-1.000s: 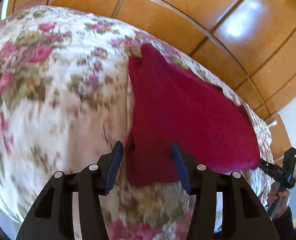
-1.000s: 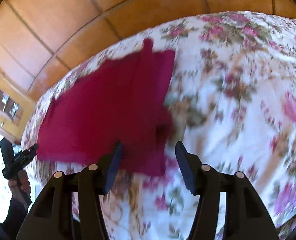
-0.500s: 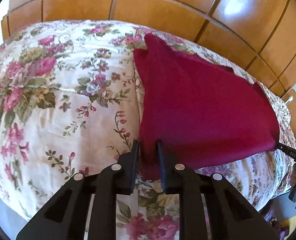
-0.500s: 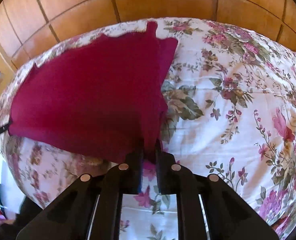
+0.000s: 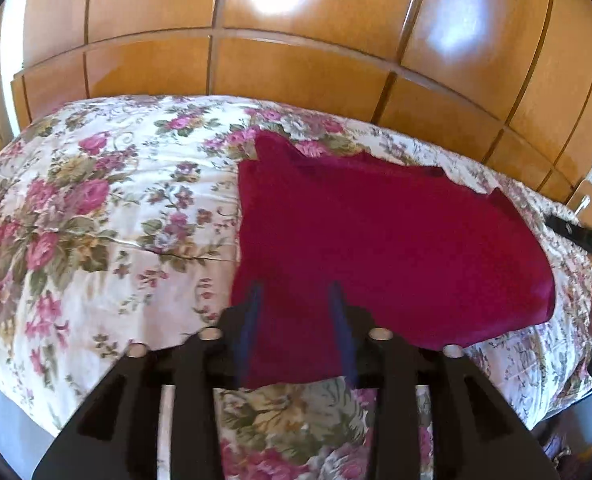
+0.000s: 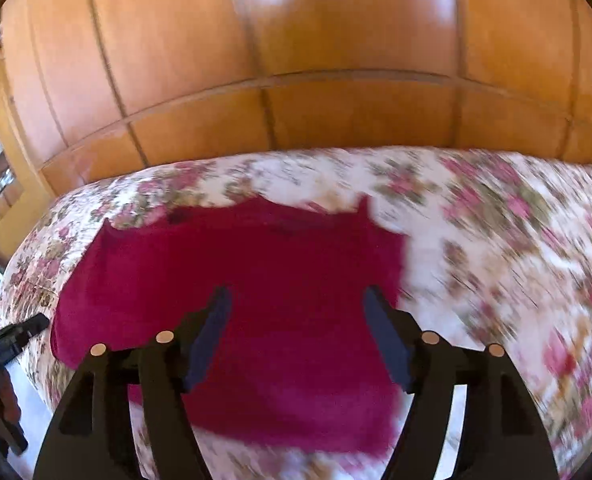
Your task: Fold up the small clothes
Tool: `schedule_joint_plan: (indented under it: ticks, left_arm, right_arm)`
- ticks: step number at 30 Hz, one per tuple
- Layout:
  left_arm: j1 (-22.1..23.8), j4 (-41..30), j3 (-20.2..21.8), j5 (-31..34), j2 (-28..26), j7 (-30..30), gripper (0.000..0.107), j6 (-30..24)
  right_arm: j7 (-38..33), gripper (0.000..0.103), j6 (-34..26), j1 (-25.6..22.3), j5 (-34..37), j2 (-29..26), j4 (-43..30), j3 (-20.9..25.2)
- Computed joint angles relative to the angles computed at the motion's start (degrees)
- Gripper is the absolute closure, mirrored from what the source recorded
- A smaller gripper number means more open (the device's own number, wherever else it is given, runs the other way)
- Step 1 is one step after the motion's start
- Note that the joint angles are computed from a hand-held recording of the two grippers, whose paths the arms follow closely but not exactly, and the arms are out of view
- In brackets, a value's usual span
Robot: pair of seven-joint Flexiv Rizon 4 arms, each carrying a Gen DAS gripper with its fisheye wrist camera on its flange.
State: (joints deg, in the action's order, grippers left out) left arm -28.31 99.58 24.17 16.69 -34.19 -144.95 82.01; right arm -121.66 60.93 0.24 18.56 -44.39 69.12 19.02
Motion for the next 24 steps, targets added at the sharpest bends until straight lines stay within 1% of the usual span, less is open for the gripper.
schedule_joint_plan:
  ticks: [4,5,6,7,8,9,11,12,14,17,20,21,22,23,24]
  left_arm:
    - [2.0,-2.1,-2.9,-1.8,-1.8,1.7,0.069,-4.6]
    - [2.1,-2.4,-3.1,-1.7,-2.0,1.6,0.069,-5.2]
    - [2.1,-2.4,-3.2,-1.5,-2.1,1.2,0.069,-5.4]
    - [2.0,-2.4,-3.1,-1.0,-2.1,0.9,0.069,-5.3]
    - [1.9,-2.3,-2.9,-0.5,-1.8,0.5,0.069,-5.1]
    - [1.6,-2.2,-2.5,0.0,-1.5,0.0,0.069,-5.0]
    - [0.2,-2.3,-0.7,1.7,-0.9,-2.1,0.069,-5.2]
    - [-0.4,-2.6,0.5,2.8,-0.6,-3.2,0.069,-5.5]
    - [-0.7,-3.7,1.3,4.6,-0.3,-4.5,0.069,-6.4]
    - [0.2,-6.6,1.1,6.6,-0.7,-5.5,0.069,-9.3]
    - [1.7,-9.3,-0.3,8.3,-1.3,-6.3,0.069,-11.7]
    - [2.4,-10.4,-1.0,8.7,-1.7,-6.2,0.06,-12.5]
    - [2.6,-10.9,-1.3,9.5,-1.7,-6.6,0.054,-12.7]
    - [2.7,-11.6,-1.4,10.4,-1.9,-7.1,0.05,-12.8]
    - [2.6,-12.2,-1.5,11.4,-2.0,-7.5,0.05,-12.9]
  right_arm:
    - [6.2,0.031,0.3,6.1,-6.0,-5.8,-5.7,-5.4]
    - [7.6,0.03,0.0,7.8,-6.5,-7.1,-7.0,-8.1]
    - [11.6,0.029,-0.9,8.6,-10.2,-9.2,-8.4,-9.3]
    - [13.7,0.025,-2.6,8.1,-12.5,-11.5,-10.4,-8.7]
    - [12.8,0.022,-1.1,6.5,-12.8,-12.7,-10.6,-6.2]
    - [8.4,0.021,4.1,6.0,-9.4,-12.8,-9.0,-5.4]
    - [6.4,0.02,8.8,5.0,-9.9,-12.8,-6.7,-3.6]
    - [6.5,0.02,8.5,4.5,-10.3,-13.0,-7.1,-3.0]
    - [6.6,0.019,8.3,4.0,-10.7,-13.2,-7.2,-2.0]
    - [6.7,0.018,9.1,3.8,-11.2,-13.0,-6.4,-1.6]
    - [7.2,0.018,9.6,3.8,-11.7,-12.7,-5.8,-1.4]
    - [7.2,0.018,9.8,3.7,-11.8,-12.7,-5.6,-1.2]
    - [7.2,0.018,9.9,3.6,-11.9,-12.7,-5.7,-1.1]
    - [7.3,0.018,9.9,3.5,-12.1,-12.8,-5.7,-1.0]
    - [7.3,0.017,10.1,3.5,-12.2,-12.7,-5.6,-0.9]
